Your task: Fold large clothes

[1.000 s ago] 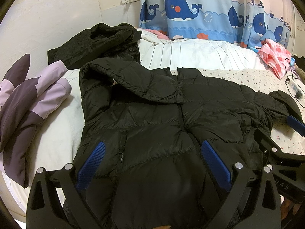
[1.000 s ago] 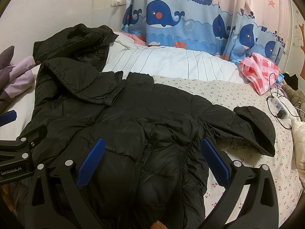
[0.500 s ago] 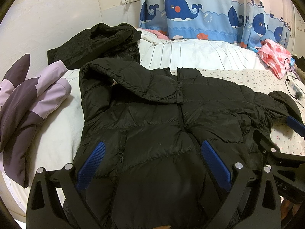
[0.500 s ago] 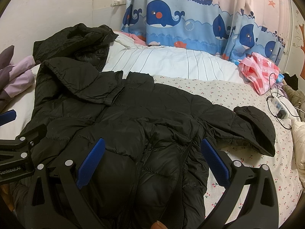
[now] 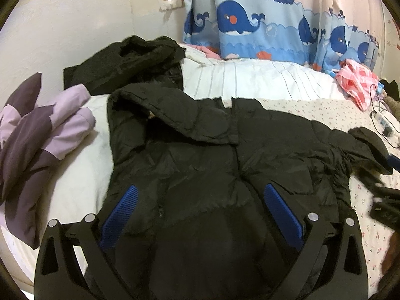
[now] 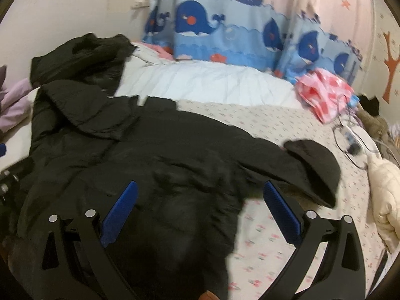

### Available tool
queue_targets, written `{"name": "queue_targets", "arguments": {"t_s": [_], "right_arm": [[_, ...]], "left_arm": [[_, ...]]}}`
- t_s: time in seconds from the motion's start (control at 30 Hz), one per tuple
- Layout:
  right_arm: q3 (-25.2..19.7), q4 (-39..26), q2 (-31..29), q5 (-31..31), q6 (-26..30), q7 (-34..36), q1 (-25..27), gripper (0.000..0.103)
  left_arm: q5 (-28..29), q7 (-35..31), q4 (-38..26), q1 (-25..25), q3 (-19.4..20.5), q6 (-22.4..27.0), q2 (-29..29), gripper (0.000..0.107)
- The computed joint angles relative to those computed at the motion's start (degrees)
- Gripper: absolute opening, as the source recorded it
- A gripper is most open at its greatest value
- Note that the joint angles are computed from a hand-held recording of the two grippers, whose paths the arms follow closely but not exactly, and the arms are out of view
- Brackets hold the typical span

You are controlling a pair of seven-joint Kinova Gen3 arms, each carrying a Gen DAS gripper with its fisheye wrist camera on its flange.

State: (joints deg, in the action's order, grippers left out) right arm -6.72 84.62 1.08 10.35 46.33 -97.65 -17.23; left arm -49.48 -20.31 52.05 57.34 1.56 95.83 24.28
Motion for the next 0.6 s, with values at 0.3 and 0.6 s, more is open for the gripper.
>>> {"name": "queue_targets", "arguments": {"t_s": [0.3,0.6], "right_arm": [[-3.89,-3.52,6.15,-15.14,20.78,20.71,19.19,0.097],[-11.30,-4.87,13.49,-34.84,38.72,31.33,35.11,0.097]], "left_arm": [[0.99,2.74,3.38,-1.97,1.84,-1.96,-2.83,0.097],[4.03,3.36,3.39,-3.24,2.42,-2.81,-2.51,0.097]]}}
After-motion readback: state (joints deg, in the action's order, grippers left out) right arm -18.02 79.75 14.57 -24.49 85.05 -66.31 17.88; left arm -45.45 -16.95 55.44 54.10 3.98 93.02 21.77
